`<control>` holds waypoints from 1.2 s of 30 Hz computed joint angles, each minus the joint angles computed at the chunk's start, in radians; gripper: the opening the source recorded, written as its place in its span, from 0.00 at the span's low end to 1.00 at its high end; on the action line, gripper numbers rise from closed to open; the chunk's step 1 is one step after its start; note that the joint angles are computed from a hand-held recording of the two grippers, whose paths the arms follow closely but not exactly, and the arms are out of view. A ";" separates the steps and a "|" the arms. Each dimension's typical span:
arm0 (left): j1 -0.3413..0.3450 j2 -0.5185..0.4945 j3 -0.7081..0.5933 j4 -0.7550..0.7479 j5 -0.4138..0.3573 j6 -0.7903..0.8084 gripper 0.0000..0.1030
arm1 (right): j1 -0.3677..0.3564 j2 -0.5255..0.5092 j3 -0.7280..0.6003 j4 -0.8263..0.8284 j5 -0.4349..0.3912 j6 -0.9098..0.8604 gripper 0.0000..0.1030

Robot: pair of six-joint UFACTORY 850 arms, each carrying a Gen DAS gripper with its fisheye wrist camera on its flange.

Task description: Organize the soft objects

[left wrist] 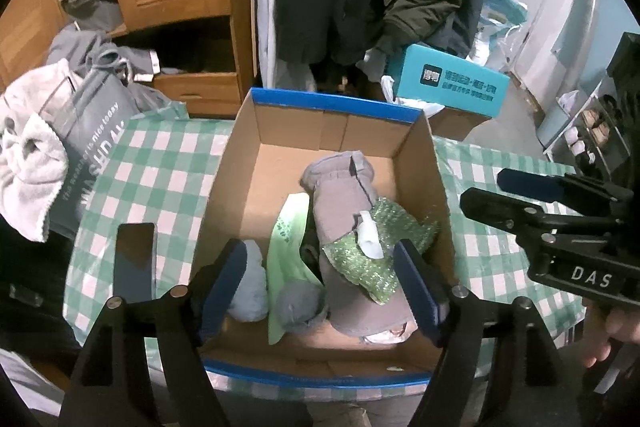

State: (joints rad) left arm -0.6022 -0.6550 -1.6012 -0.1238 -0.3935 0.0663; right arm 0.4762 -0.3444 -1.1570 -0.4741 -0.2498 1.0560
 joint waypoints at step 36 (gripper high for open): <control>-0.092 0.119 0.129 0.298 0.175 -0.238 0.87 | 0.043 0.257 0.236 -0.486 -0.069 0.512 0.62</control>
